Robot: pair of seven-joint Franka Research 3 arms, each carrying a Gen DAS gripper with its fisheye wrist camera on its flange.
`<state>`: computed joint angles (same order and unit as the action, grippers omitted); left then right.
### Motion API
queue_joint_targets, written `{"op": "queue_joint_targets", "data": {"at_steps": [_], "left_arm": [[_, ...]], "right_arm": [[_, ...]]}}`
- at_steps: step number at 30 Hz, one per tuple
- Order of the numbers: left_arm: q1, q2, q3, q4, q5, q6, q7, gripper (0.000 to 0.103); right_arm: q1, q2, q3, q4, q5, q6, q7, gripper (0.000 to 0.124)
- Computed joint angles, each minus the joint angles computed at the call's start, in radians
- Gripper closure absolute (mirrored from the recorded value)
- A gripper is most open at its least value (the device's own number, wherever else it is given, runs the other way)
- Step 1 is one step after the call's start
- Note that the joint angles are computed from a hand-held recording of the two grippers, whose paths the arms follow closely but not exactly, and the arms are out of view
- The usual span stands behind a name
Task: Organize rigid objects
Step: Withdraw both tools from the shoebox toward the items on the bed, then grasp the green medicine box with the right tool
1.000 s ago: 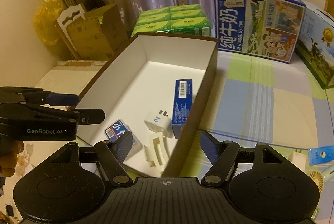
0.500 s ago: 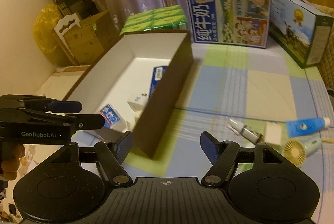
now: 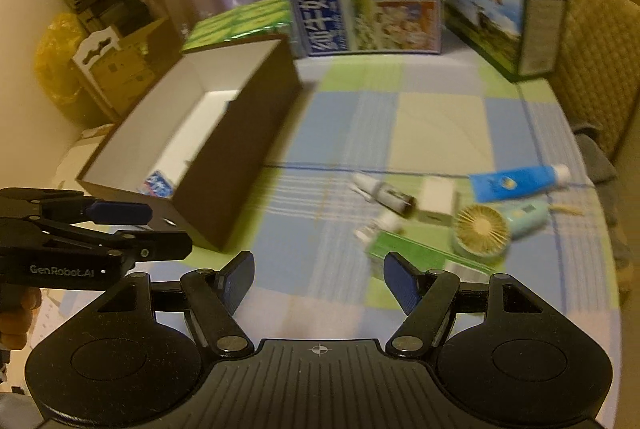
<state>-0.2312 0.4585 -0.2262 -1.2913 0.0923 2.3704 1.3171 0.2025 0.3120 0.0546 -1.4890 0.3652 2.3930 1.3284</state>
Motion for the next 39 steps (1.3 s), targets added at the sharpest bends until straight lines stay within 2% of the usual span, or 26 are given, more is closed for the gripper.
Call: {"op": "queue_joint_targets", "data": {"at_steps": [11, 18, 26, 32, 37, 38, 39], "left_arm": [[-0.087, 0.16, 0.007, 0.213, 0.042, -0.093, -0.034, 0.04], [-0.13, 0.252, 0.033, 0.327, 0.074, -0.156, -0.075, 0.04], [-0.145, 0.285, 0.053, 0.347, 0.102, -0.18, -0.135, 0.04], [-0.142, 0.284, 0.056, 0.333, 0.111, -0.189, -0.168, 0.04], [-0.137, 0.285, 0.056, 0.329, 0.115, -0.199, -0.183, 0.04], [-0.135, 0.285, 0.055, 0.329, 0.115, -0.202, -0.182, 0.04], [-0.134, 0.287, 0.054, 0.332, 0.115, -0.205, -0.181, 0.04]], "right_arm": [[-0.07, -0.024, -0.022, -0.058, 0.049, -0.011, -0.059, 0.055], [-0.118, 0.049, -0.011, 0.001, 0.104, -0.05, -0.19, 0.056], [-0.153, 0.17, 0.019, 0.133, 0.141, -0.107, -0.404, 0.058], [-0.151, 0.276, 0.029, 0.271, 0.11, -0.193, -0.5, 0.067], [-0.137, 0.308, 0.025, 0.295, 0.074, -0.199, -0.567, 0.071], [-0.135, 0.307, 0.023, 0.293, 0.064, -0.202, -0.58, 0.074], [-0.136, 0.304, 0.025, 0.288, 0.058, -0.207, -0.6, 0.082]]}}
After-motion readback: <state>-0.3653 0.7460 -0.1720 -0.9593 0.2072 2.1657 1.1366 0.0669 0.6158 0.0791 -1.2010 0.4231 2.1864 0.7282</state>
